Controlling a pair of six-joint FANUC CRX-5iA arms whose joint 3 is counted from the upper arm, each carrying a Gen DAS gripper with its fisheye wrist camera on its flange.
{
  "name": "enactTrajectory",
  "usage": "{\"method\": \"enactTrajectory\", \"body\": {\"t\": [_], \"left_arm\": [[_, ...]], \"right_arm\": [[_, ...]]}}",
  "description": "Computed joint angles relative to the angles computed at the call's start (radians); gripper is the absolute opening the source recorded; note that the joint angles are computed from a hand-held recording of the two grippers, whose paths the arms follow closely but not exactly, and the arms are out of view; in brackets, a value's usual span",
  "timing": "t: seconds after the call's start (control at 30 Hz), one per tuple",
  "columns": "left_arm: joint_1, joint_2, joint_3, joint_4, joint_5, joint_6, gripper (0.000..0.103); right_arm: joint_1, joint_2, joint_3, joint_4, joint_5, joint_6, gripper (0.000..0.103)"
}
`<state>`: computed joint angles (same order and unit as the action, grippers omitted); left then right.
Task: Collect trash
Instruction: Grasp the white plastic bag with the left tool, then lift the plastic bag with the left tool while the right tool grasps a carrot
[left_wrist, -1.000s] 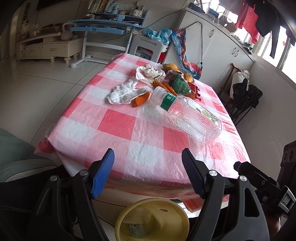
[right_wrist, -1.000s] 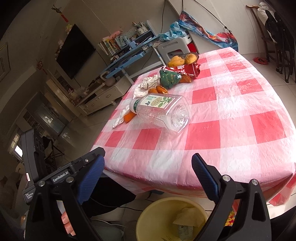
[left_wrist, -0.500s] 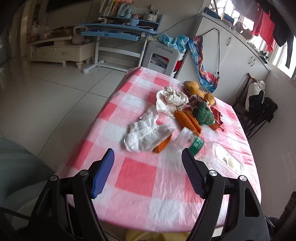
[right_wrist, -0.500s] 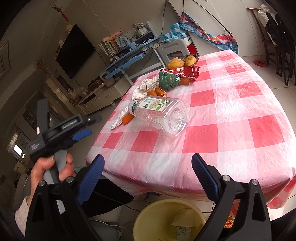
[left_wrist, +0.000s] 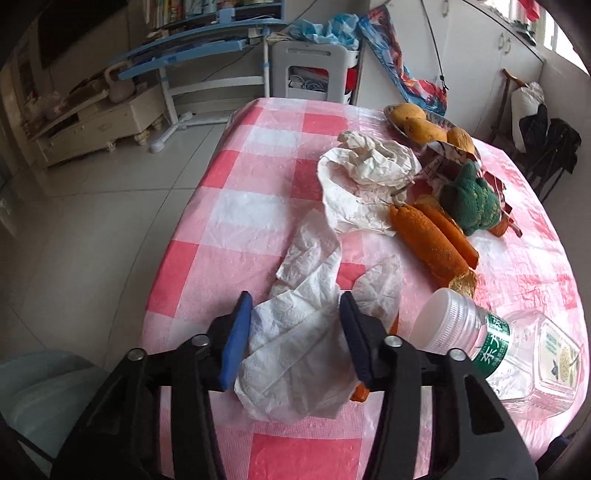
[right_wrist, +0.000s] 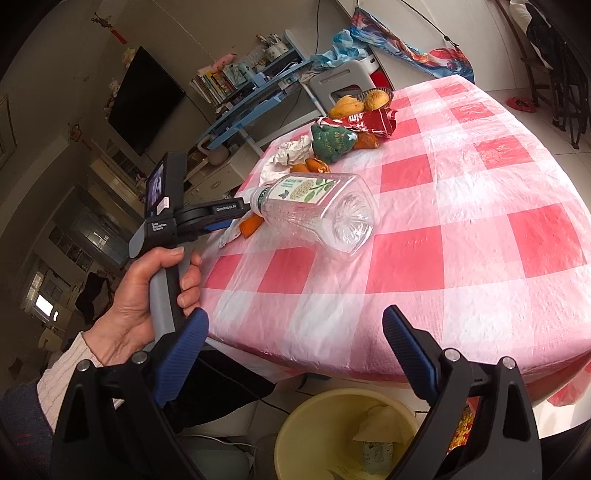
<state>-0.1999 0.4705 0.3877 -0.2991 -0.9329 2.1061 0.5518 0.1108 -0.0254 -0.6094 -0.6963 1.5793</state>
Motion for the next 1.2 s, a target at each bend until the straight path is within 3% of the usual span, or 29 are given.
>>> {"method": "enactTrajectory", "body": {"t": [0.03,0.1,0.6,0.7,0.93,1.07,1.2], "left_arm": [[-0.006,0.003,0.005,0.004,0.001,-0.023,0.018],[-0.002,-0.008,-0.018,0.043,0.031,-0.048,0.016],[0.073,-0.441,-0.524,0.150,0.467,0.236,0.015],[0.072,-0.478,-0.553,0.113,0.471,0.302,0.015],[0.093,-0.499,-0.607,0.198,0.531,0.231,0.015],[0.109,-0.507,-0.641,0.268,0.568,0.181,0.015],[0.122,-0.510,-0.666,0.327,0.599,0.150,0.015]], "right_arm": [[0.000,0.001,0.002,0.000,-0.002,0.001,0.091],[0.002,0.002,0.002,0.000,-0.005,0.001,0.091],[0.058,0.022,0.031,0.056,-0.038,0.032,0.091],[0.066,0.070,0.090,0.046,-0.068,0.041,0.091],[0.078,0.261,0.310,0.071,-0.138,0.084,0.091],[0.093,0.332,0.383,0.203,-0.117,-0.003,0.092],[0.087,0.373,0.447,0.214,-0.147,-0.091,0.092]]}}
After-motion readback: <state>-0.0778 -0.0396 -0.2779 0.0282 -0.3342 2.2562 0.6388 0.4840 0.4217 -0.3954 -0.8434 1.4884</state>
